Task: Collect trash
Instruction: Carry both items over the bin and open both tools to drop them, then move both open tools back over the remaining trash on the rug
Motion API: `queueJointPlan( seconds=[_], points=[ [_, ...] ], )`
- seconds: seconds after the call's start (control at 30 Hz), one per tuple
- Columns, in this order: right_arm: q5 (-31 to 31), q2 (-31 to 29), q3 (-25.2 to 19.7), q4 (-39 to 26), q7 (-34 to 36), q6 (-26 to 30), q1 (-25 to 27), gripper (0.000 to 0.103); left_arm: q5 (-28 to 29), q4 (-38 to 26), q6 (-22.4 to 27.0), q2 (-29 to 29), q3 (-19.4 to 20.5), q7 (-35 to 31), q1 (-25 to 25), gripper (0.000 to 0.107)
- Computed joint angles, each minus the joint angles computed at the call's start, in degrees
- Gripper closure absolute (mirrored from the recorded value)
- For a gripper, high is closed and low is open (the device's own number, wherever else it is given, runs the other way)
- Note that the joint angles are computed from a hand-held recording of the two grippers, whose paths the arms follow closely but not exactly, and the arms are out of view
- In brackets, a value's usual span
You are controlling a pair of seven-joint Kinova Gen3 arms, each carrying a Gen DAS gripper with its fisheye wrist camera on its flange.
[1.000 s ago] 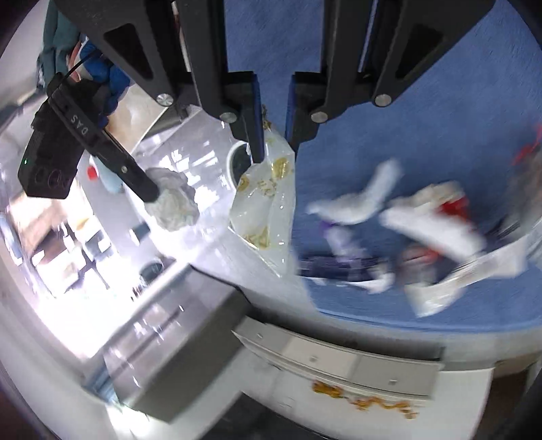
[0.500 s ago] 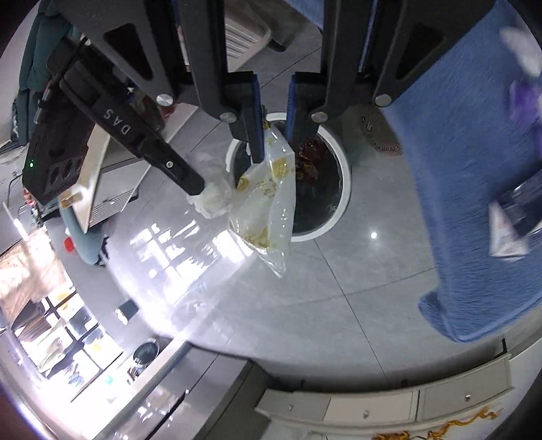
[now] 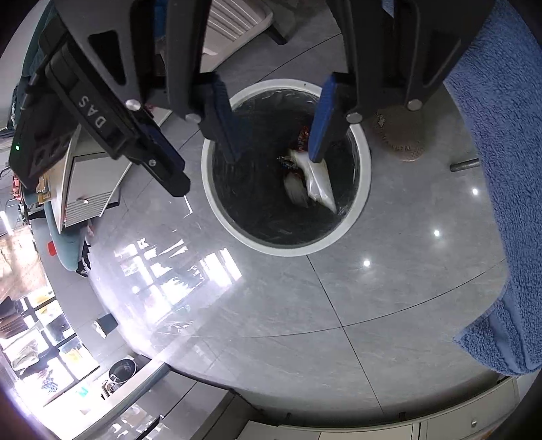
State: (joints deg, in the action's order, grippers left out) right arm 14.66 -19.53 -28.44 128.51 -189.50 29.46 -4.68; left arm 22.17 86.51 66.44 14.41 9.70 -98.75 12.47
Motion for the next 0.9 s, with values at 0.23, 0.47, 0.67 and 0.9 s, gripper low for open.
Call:
queueJointPlan(
  seconds=[0.23, 0.47, 0.67, 0.9],
  points=[
    [3.5, -5.2, -7.9, -3.6, -7.4, 7.9, 4.7, 0.063, 0.2, 2.0, -0.7, -5.2, -0.7, -0.4, -0.6, 0.067],
    [4.7, -8.5, -12.2, -10.6, -5.0, 16.3, 6.7, 0.063, 0.3, 5.3, -3.0, -15.1, -2.9, -0.9, -2.1, 0.067],
    [4.4, -10.2, -15.8, -17.0, 0.3, 20.6, 7.7, 0.063, 3.0, 8.4, -4.3, -25.0, -7.3, -4.2, -3.9, 0.067],
    [2.9, -10.7, -21.2, -24.0, 8.2, 22.0, 11.5, 0.063, 6.3, 7.1, 1.6, -32.7, -16.5, -12.1, -5.8, 0.067]
  ],
)
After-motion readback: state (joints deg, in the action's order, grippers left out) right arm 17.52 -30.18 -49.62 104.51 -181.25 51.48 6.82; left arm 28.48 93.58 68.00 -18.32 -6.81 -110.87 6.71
